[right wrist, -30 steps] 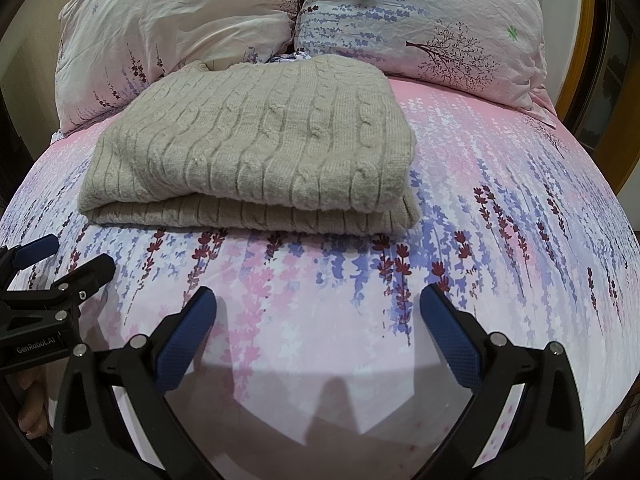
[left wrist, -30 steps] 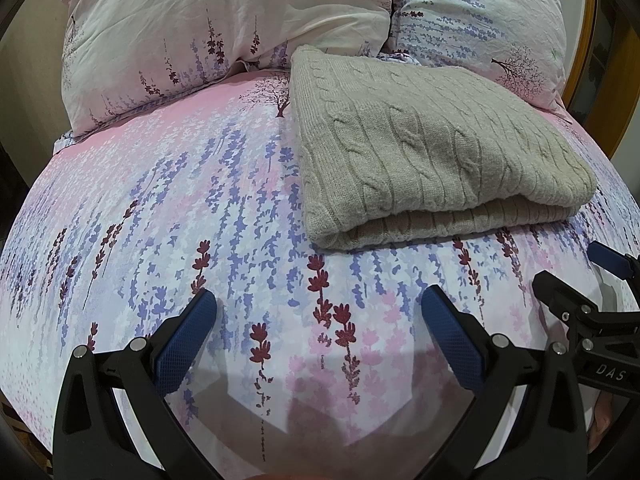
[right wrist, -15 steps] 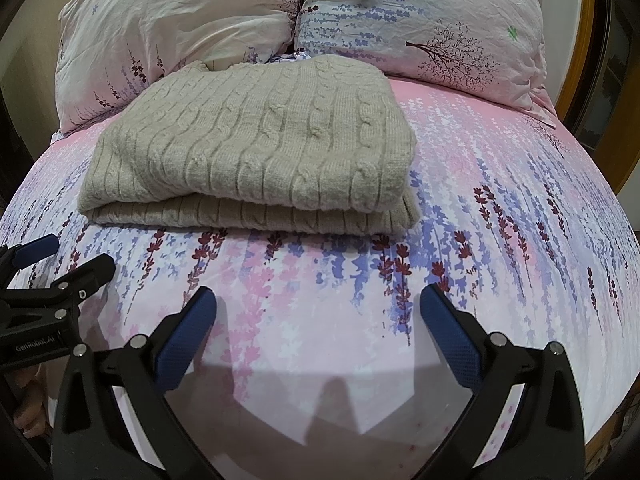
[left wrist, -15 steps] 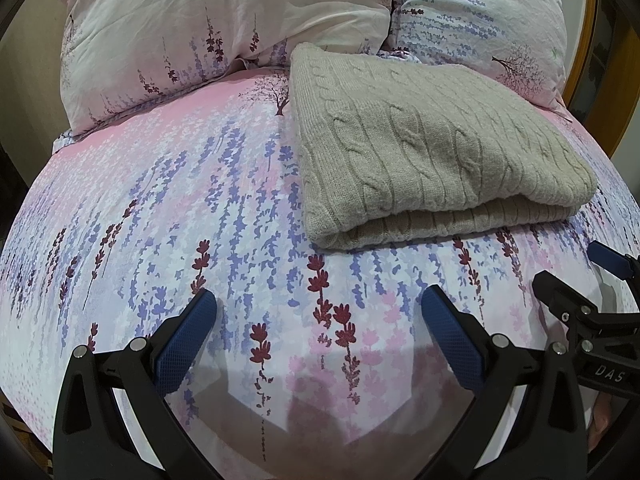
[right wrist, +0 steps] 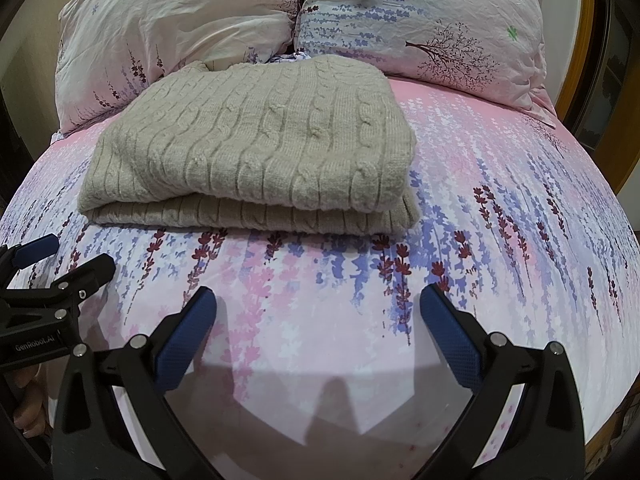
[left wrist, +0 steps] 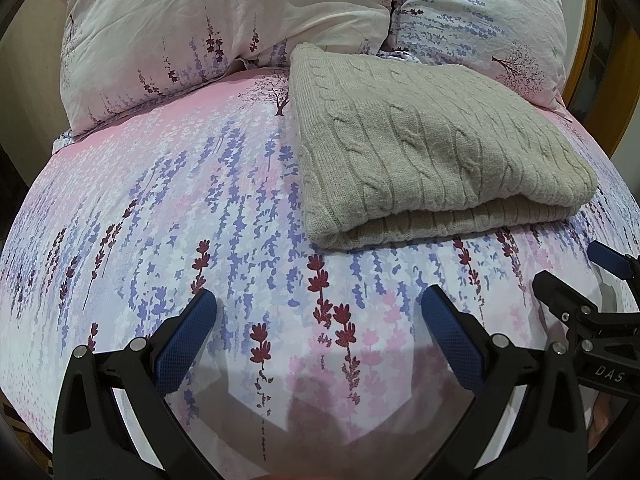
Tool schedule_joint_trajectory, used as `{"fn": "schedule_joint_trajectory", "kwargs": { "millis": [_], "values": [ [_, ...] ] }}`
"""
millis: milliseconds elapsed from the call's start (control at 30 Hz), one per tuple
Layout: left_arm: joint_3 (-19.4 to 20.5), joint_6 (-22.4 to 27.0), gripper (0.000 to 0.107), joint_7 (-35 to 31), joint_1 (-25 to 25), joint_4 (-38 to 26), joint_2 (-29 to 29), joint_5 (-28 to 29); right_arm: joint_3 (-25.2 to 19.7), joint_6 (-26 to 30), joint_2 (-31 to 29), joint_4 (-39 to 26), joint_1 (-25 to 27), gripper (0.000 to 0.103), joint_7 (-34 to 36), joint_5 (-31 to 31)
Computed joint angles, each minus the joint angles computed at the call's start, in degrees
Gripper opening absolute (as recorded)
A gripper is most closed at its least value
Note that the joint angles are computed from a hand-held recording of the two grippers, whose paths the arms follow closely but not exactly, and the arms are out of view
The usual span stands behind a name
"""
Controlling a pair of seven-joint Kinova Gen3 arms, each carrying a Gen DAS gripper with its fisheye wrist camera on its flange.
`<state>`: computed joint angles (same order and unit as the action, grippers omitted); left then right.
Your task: Fold small clothes
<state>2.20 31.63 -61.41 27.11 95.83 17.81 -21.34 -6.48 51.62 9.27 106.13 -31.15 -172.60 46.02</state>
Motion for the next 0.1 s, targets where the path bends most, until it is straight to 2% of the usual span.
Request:
{"fn": "schedule_joint_trajectory", "kwargs": {
  "millis": [100],
  "values": [
    [0.1, 0.0, 0.102, -0.1, -0.1, 0.0, 0.0, 0.0, 0.0, 0.0, 0.0, 0.0, 0.0, 0.101, 0.0, 0.0]
  ]
}}
